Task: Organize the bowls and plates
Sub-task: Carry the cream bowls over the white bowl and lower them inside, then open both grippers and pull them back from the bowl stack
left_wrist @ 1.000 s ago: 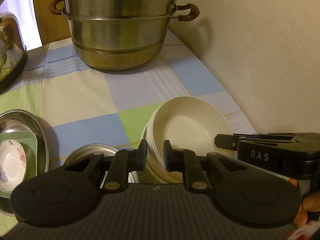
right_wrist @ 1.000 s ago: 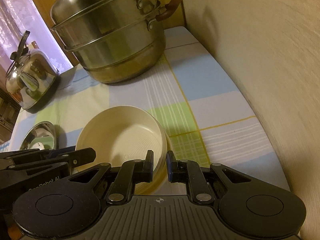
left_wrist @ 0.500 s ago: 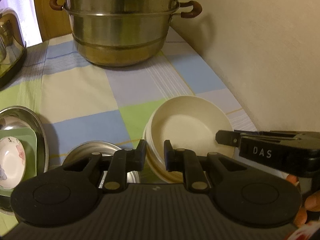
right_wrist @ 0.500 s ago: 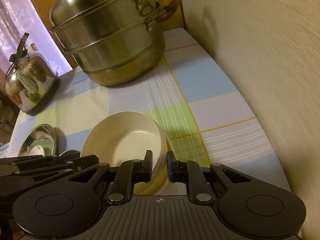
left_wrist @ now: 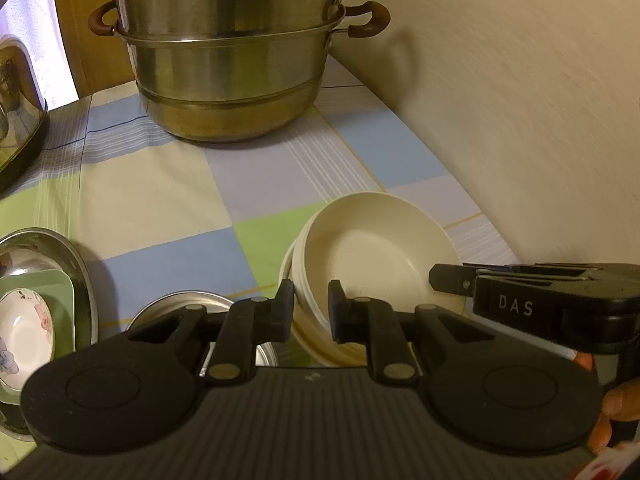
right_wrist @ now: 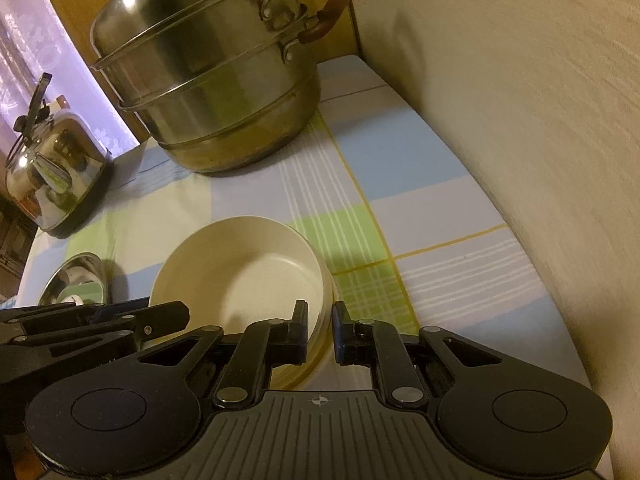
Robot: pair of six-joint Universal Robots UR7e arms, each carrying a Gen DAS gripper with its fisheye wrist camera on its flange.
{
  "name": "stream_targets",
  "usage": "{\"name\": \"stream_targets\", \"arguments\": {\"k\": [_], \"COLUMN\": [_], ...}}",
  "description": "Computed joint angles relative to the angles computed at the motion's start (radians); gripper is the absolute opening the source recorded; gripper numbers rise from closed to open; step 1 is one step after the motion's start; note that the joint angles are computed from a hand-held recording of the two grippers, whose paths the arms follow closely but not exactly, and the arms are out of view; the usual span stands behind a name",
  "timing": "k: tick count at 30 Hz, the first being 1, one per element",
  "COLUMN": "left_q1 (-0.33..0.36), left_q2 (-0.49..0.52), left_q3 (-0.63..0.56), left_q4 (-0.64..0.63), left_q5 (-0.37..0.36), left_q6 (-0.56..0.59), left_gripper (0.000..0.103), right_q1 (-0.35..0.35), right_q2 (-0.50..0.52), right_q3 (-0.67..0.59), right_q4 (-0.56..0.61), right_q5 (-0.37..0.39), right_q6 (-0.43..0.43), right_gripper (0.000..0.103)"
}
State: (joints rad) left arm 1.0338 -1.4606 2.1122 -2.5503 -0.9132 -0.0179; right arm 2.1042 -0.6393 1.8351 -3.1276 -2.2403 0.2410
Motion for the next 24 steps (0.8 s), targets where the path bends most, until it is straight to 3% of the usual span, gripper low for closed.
{"name": "stream_targets", "arguments": {"k": [8,10,13,19,24], "left_q1": [-0.003,-0.009,-0.016,-0.050,-0.081], "left_q2": [-0.009,-0.018,-0.037,-0.117,-0.218], "left_q3": [0.000,0.003,0.006,0.027,0.057], "left_q4": [-0.004,-0.009,-0.005,0.051,0.150], "left_q5": [0.002,0.003,0.003,0.026,0.058], "left_q6": [-0.017,-0.019,-0.026,-0.066,-0.113], "left_gripper": [0.020,0.026,0.028,0.039,0.043], "right_q1": [0.004,0.008,0.021,0.045,0.078], "right_q2": [-0.009,-0.011,-0.010,-0.042,-0.071], "right_q3": [-0.010,-0.006,0.006,0.045,0.084], "right_q4": [0.043,0.036,-0.016,-0.066,-0.094], "right_q5": [-0.005,-0.007,-0.025,-0.029,-0.054], "right_q6": [0.001,-0.001,-0.027,-0.026,-0.017], "right_gripper": [0.017,0.038,0.054,0.057,0.061]}}
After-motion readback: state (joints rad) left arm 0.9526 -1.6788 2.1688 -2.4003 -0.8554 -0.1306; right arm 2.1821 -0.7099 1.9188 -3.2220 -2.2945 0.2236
